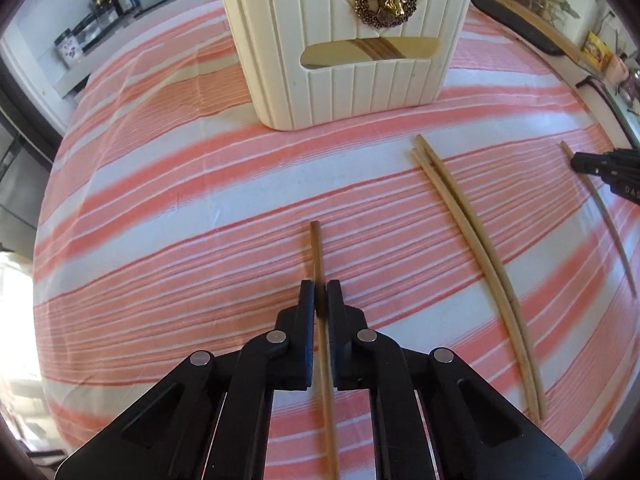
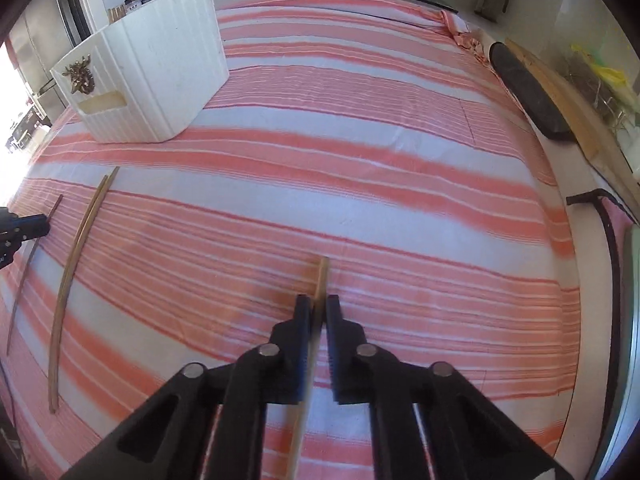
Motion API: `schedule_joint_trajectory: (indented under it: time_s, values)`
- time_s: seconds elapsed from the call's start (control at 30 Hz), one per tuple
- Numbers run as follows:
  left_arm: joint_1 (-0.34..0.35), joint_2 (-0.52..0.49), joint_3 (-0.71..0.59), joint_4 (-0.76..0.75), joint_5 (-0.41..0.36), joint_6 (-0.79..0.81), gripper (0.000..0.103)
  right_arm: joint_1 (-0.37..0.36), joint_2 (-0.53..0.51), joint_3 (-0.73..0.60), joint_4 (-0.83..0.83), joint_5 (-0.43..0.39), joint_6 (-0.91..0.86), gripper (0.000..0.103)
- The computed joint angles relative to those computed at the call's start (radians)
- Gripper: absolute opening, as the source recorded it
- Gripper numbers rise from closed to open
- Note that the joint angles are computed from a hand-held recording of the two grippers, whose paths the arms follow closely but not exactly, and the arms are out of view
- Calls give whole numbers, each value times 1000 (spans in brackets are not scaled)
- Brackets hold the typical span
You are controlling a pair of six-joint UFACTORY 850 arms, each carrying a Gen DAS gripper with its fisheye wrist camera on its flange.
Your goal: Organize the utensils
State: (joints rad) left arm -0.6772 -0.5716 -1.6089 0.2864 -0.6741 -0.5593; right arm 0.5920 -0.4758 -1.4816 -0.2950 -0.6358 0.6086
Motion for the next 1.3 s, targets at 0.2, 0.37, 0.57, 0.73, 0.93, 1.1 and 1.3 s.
schedule_joint_trajectory:
  time_s: [0.2,0.37,0.57,0.73,0.93,1.1,1.3]
  values:
    - [-7,178,167,93,202,-160,4,18,171,149,-77,204,139,7]
    - [-23,318,260,201,311,-295,4,80,349,255,-300,305,350,6]
    - [-36,416,325,355,399,-458,4,161,439,277,-574,301,586,6]
    - [-57,459,343,572,414,-673,4,192,449,261,-766,286,746,6]
    - [-51,477,330,679,408,-756,4,184,418,196,-786,289,736,6]
    - [-22,455,254,765,408,-833,4,163,348,83,-749,284,655,6]
    - [7,357,90,1154,382,-1215,4,149,230,-107,-998,293,818,6]
